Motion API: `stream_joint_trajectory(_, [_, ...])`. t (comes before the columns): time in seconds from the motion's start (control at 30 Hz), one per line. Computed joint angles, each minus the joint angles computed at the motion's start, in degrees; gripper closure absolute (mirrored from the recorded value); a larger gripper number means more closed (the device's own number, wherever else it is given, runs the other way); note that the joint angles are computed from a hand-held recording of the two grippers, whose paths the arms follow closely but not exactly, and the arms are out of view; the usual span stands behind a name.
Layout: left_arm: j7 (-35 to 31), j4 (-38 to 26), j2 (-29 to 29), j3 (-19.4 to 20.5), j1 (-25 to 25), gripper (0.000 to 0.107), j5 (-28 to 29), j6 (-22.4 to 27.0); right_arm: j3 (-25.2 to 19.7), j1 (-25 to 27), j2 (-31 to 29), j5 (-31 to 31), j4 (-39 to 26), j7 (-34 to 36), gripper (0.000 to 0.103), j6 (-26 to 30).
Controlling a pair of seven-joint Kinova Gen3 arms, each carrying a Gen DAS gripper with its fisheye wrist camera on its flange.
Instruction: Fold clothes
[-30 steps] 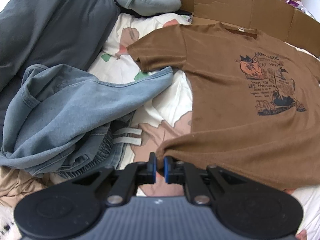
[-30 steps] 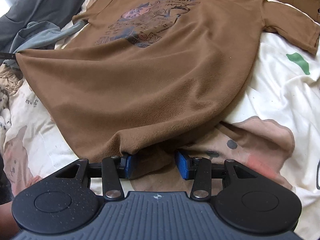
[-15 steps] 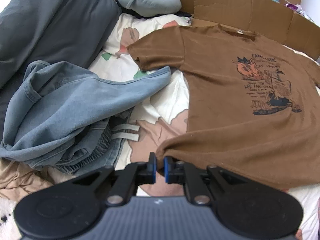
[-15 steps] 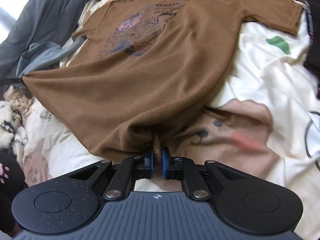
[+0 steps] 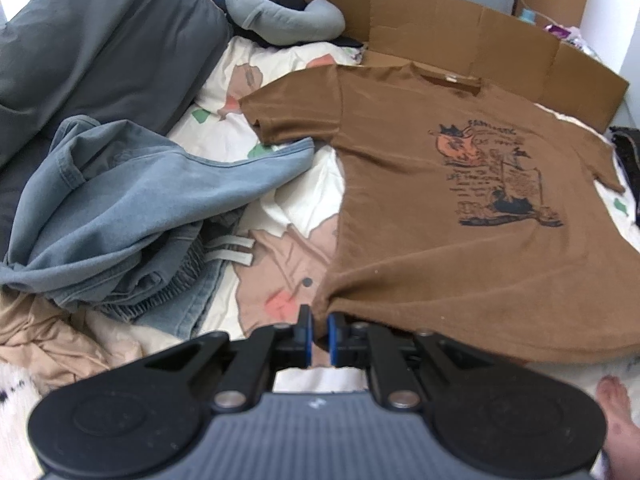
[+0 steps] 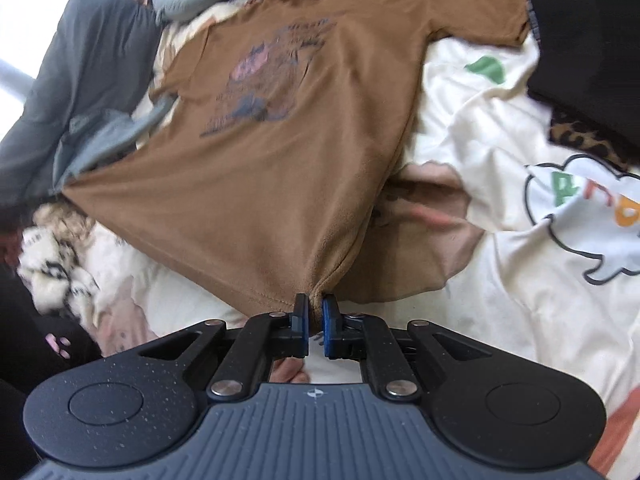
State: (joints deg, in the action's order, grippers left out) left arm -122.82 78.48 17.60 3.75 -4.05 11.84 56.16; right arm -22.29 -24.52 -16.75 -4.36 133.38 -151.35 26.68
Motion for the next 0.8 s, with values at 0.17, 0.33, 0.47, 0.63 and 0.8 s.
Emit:
stream_joint_trajectory(0.17, [-1.1,0.6,-2.2,0.1,-1.2,0.100,2.2,1.7,0.9,0.8,-3.8,-0.4,-2.5,0.1,0.099,4.8])
stream_joint_trajectory(0.33, [-0.8,1.2,-3.2,-0.7,-1.8,0.100,2.9,2.4,2.2,1.6,-5.8,-2.3,-3.7,0.8,0.099,6.9])
stream_joint_trajectory(0.47, [-0.4,1.8,-3.1,-1.1,-1.9,0.100,2.5,3.0,2.7,2.4,-6.3,-5.3,-2.8,-0.4,0.099,7.1])
stream_joint_trajectory(0.63, [0.3,3.0,-2.2,-1.3,-1.3,0.100,0.7,3.4,3.1,2.5,-5.0,-10.4,1.5,-3.7,0.099,3.5])
stream_joint_trajectory(0.8, [1.0,4.8,-0.6,-1.5,-0.5,0.100,-1.8,2.5,3.2,0.3,-1.2,-16.1,7.6,-7.6,0.099,-5.4])
